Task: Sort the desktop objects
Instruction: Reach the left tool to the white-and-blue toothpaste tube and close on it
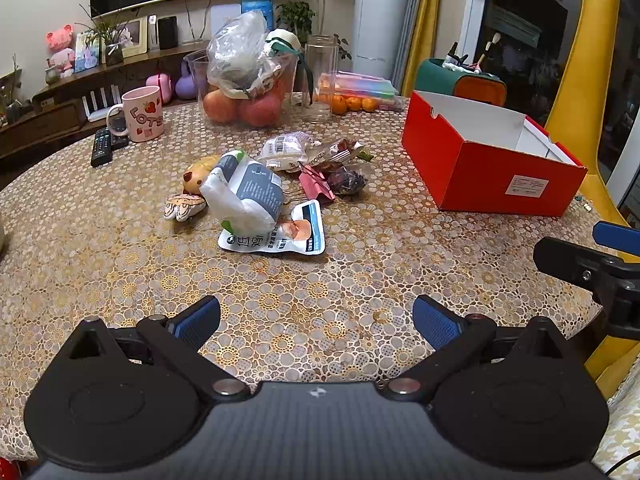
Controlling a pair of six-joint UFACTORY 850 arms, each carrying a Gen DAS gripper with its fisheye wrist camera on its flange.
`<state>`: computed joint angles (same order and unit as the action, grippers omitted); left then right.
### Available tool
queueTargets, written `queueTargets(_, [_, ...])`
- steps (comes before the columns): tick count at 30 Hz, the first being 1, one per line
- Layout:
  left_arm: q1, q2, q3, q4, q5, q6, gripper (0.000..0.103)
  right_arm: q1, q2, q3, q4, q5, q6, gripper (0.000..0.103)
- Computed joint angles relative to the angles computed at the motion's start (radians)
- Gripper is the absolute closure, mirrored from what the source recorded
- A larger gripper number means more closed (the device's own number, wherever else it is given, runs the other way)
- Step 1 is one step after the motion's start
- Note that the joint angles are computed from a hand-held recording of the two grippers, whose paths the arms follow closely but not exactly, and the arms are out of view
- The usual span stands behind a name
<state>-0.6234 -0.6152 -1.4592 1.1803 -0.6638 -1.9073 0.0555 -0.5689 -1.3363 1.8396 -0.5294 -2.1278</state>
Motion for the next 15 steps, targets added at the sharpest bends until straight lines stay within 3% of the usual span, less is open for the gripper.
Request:
queueTargets(5, [0.015, 0.002, 0.011, 0.026, 0.030, -0.028, 0.000, 0.001, -0.017, -0.022, -0.054, -0.024, 0.057, 0.001])
queueTargets(15, [0.060, -0.019, 0.004, 0.040, 0.037, -0.047, 0.000, 0.028, -0.073, -0.088, -0.088, 0.014, 0.077, 0.004])
